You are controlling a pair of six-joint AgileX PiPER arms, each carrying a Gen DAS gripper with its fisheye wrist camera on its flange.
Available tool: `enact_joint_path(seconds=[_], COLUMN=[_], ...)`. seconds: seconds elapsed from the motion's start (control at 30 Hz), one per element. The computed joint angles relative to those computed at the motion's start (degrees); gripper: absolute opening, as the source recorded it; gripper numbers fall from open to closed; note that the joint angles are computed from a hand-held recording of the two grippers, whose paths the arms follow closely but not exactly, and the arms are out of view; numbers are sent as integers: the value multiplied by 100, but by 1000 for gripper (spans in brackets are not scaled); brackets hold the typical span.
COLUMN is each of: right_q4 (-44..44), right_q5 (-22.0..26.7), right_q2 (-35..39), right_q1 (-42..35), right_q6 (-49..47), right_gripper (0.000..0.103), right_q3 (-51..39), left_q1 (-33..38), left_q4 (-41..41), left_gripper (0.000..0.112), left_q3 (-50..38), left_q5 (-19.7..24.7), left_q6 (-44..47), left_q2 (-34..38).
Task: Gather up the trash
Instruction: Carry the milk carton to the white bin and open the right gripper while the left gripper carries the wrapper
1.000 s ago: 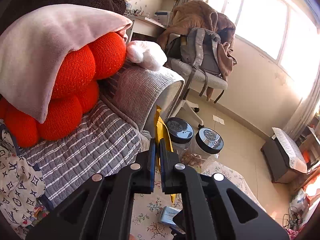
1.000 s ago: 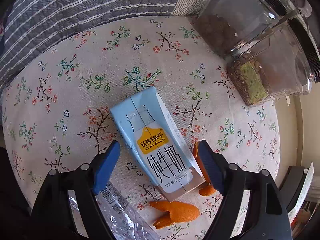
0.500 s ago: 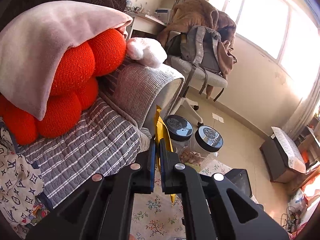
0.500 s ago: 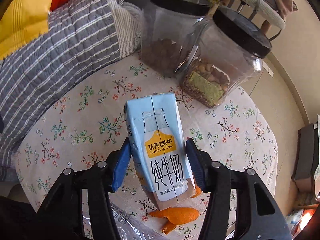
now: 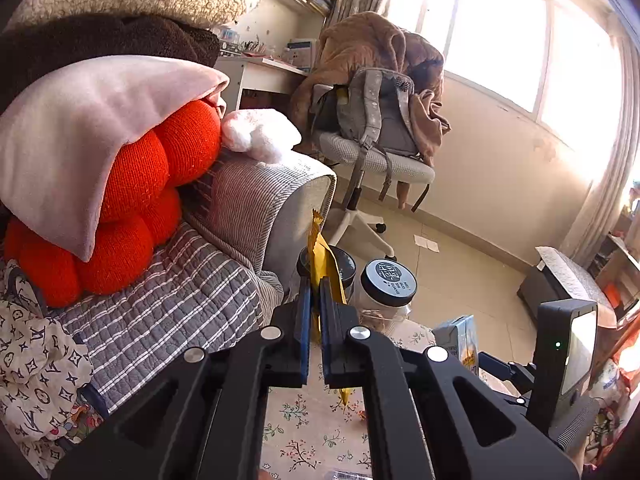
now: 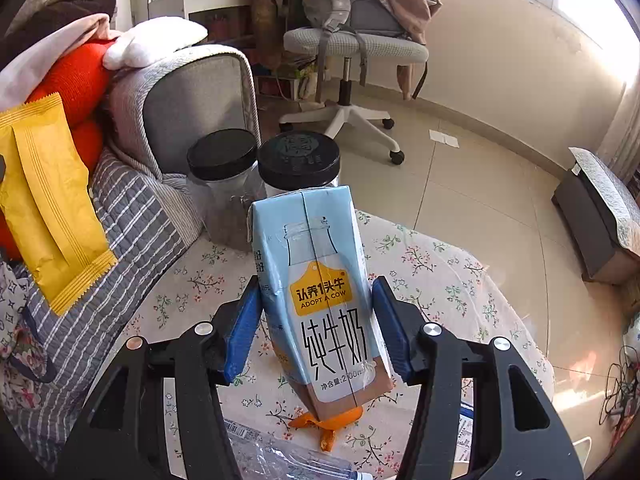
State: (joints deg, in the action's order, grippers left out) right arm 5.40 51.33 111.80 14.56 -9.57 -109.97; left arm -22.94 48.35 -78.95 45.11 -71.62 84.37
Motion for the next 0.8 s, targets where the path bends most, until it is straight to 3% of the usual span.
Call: enact_joint_path(seconds=[0.17, 0.37, 0.63, 0.8], right_q4=[176, 957, 2209, 2893], right_q5=[-827, -1215, -1409, -1324], right_q2=[-850, -1576, -2319, -2559], right_q1=[-405, -1300, -2868, -4044], right_q6=[0, -511, -1772, -2774], right_gripper=[53, 53, 53, 53], right_q3=[1195, 2112, 3094, 3431], left_q1=[-636, -1561, -2732, -3337], left_q4=[509, 1170, 1599, 1416], left_gripper=[4, 4, 4, 4], left_q3=[-133, -371, -1175, -1853], left_q5=[446, 1044, 1533, 1599], left_q6=[-381, -771, -789, -641], left_q2=[10, 174, 791, 1430])
